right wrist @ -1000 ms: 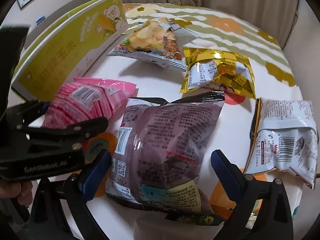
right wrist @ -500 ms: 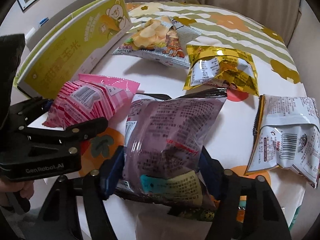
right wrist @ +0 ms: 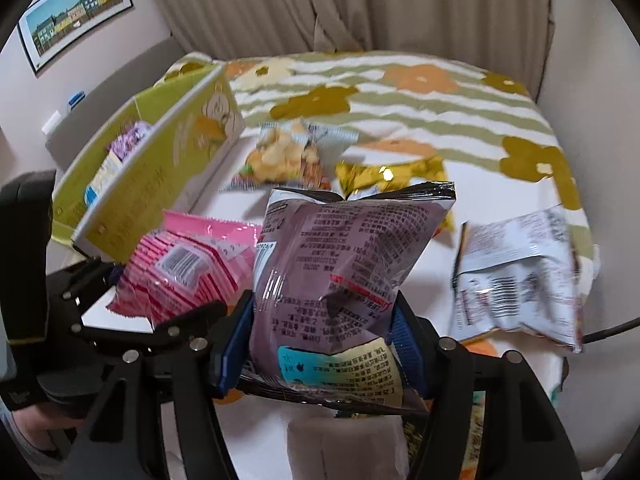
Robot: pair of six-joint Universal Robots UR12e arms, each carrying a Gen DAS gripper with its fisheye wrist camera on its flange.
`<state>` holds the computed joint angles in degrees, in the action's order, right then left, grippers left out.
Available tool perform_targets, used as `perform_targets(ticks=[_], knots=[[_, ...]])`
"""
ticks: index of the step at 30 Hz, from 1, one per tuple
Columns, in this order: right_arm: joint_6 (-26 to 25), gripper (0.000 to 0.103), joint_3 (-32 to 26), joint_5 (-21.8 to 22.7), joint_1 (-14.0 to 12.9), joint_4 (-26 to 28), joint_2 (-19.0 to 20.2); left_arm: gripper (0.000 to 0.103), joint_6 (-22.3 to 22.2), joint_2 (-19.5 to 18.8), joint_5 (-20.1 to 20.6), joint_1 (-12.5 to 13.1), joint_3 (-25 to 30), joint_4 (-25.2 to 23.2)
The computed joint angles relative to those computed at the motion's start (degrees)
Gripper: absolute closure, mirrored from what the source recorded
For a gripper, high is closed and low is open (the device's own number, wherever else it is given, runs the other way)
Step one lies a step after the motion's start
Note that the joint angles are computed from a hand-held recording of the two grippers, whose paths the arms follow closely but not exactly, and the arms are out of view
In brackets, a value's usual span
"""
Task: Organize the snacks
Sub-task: 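Carry both packets over the yellow-green box and open both tools to drop them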
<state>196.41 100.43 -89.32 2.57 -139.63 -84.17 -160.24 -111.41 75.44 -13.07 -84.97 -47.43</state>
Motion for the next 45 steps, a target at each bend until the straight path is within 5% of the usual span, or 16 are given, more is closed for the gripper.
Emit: perform_targets(ticks=[10, 19, 29, 38, 41, 42, 45], knots=[[1.7, 0.043, -1.6, -5.5, 2.3, -2.1, -2.5, 0.026, 1.6, 5.1, -4.6, 1.9, -2.6, 4.8], [1.7, 0.043, -5.5, -7.1, 4.6, -3.0, -1.9, 0.026, -0.1, 5.7, -7.4, 5.7, 1.9, 2.5], [3.4, 0.043, -13.9, -6.6, 7.6, -3.6, 4.7, 0.026, 1.2, 1.5, -7.8, 10.7, 9.6, 1.3], [3.6, 0.043, -24.2, -5.5, 9.4, -1.7, 13.0, 0.025, 4.5, -4.2, -7.9, 13.3, 16.0, -4.5], [4.1, 0.043, -26.6, -5.9, 9.5, -0.4, 14.6, 0.017, 8.2, -4.7, -9.5, 13.4, 16.4, -6.3], [4.1, 0.043, -27.2, -6.2, 9.6, 0.1, 15.0, 0.003, 8.8, -4.7, -8.5, 13.2, 16.3, -6.1], [4.5, 0.043, -28.7, -6.7, 9.6, 1.4, 15.9, 0.0, 10.5, -5.1, -7.8, 13.2, 16.5, -6.9]])
